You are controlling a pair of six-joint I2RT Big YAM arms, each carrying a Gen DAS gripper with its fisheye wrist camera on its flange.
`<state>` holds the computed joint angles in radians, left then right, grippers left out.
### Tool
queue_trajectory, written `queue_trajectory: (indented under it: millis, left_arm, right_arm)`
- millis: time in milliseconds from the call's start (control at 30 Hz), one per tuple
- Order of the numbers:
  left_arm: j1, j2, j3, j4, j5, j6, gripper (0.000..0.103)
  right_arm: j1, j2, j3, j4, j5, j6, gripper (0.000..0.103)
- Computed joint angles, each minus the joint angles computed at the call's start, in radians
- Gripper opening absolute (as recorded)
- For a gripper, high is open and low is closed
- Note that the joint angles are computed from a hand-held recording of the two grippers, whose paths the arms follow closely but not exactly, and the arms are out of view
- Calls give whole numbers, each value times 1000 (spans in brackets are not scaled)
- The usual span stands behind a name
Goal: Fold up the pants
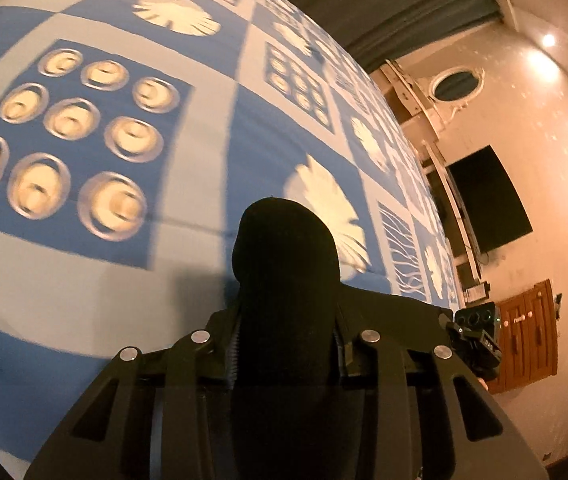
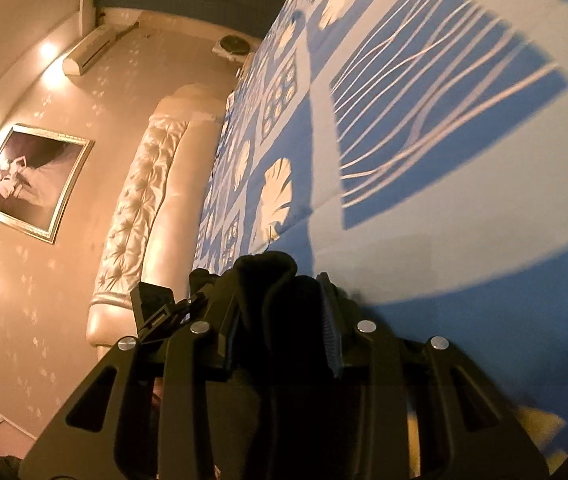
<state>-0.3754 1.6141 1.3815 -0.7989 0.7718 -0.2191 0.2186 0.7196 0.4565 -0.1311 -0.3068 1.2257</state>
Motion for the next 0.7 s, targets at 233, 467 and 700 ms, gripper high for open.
queue_trajectory:
  millis: [233, 467, 700]
  left_arm:
    - [32, 50, 31, -20, 42, 22, 39]
    - [74, 8, -53, 67, 171, -50, 59]
    - [114, -172, -226, -21, 173, 84, 74]
  right_arm:
    - [16, 116, 23, 110, 1, 42, 32]
    - [35, 44, -12, 120, 21, 88, 58]
    - [267, -126, -29, -59, 198, 108, 72]
